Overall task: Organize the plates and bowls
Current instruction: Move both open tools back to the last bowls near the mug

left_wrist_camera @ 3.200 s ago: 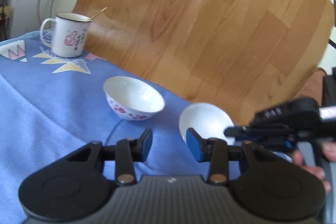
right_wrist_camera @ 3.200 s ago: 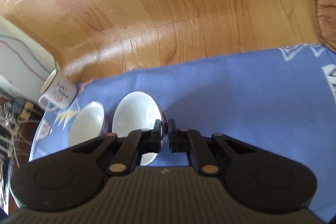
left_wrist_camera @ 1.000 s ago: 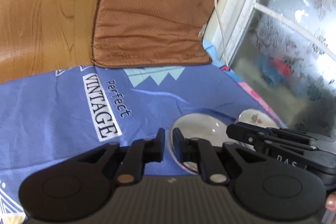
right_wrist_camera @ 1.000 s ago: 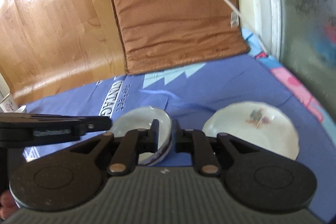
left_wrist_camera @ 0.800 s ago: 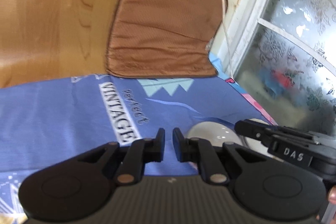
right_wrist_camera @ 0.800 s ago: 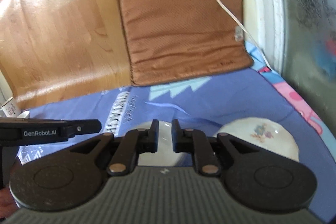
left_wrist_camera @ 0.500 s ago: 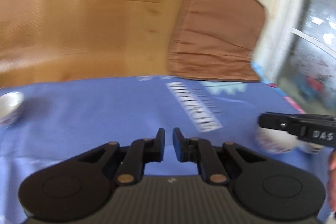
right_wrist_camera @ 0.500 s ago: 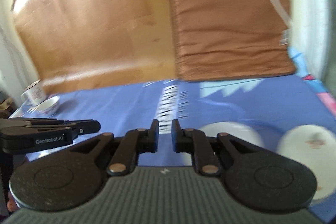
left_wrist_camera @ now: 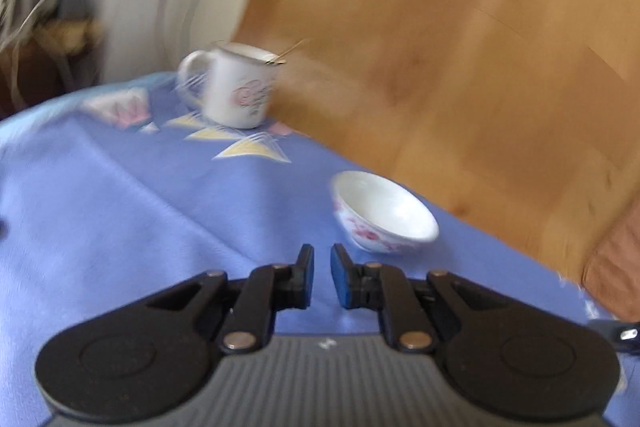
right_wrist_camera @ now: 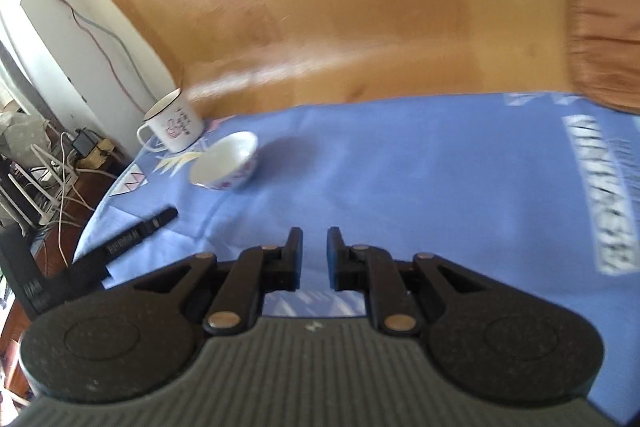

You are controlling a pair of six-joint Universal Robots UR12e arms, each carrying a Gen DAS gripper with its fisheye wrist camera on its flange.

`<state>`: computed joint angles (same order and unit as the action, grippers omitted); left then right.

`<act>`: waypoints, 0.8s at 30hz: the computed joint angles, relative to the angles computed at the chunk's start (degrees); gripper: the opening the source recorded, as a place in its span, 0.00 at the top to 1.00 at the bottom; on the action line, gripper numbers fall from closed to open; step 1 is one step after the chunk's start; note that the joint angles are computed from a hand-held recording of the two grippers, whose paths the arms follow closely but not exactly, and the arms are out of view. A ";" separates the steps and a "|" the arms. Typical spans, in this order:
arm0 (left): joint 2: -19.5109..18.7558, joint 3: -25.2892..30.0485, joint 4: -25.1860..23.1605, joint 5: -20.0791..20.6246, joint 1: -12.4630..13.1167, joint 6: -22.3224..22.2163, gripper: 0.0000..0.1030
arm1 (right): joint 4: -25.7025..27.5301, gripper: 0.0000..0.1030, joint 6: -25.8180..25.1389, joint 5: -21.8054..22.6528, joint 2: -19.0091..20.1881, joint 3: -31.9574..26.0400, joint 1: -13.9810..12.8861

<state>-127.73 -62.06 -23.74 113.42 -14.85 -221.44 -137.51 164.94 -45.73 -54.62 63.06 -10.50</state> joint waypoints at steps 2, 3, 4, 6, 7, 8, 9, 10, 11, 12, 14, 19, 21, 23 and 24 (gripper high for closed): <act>0.42 -0.87 1.73 1.40 0.14 -1.90 0.89 | 3.91 0.84 0.78 -0.52 1.76 -3.81 1.68; 0.59 -1.10 1.79 2.10 0.17 -2.61 0.89 | 5.42 0.81 2.12 -0.94 2.83 -5.84 2.45; 0.88 -1.52 1.94 1.93 0.33 -3.63 0.89 | 7.13 0.79 3.71 -1.35 4.06 -8.17 3.32; 1.67 -2.92 2.69 0.44 0.74 -5.46 0.89 | 8.96 0.75 6.29 -2.29 5.97 -11.54 4.58; 1.80 -3.08 2.50 -0.26 0.91 -6.08 0.89 | 9.36 0.75 7.50 -3.12 6.73 -12.89 5.25; 1.95 -3.19 2.17 -0.97 1.03 -6.65 0.89 | 9.48 0.75 8.42 -3.71 7.34 -13.88 5.75; 2.00 -3.15 1.94 -1.70 1.04 -7.14 0.89 | 9.47 0.75 9.29 -4.29 7.89 -14.78 6.19; 2.16 -3.45 2.10 -2.46 1.11 -7.31 0.89 | 9.55 0.75 10.00 -4.80 8.37 -15.61 6.54; 2.29 -3.62 2.24 -3.11 1.14 -7.29 0.89 | 9.89 0.75 10.32 -5.12 8.78 -16.39 6.74; 2.33 -3.69 2.40 -3.47 1.16 -7.06 0.89 | 10.05 0.75 10.53 -5.67 9.19 -17.09 7.06; 2.28 -3.67 2.80 -3.69 1.12 -6.45 0.89 | 10.37 0.75 9.98 -7.30 9.76 -18.11 7.63; 1.94 -3.25 3.10 -3.54 0.99 -5.05 0.89 | 12.83 0.78 8.97 -11.08 11.46 -21.18 8.90; 1.88 -3.08 2.76 -3.17 0.91 -4.77 0.89 | 12.90 0.89 8.41 -11.52 11.48 -21.18 9.12; 1.91 -3.06 2.56 -2.89 0.91 -5.02 0.89 | 12.02 0.92 7.28 -11.44 11.05 -20.35 9.11; 1.95 -3.12 2.53 -2.82 0.94 -5.24 0.89 | 11.83 0.93 7.15 -10.98 10.75 -19.89 8.92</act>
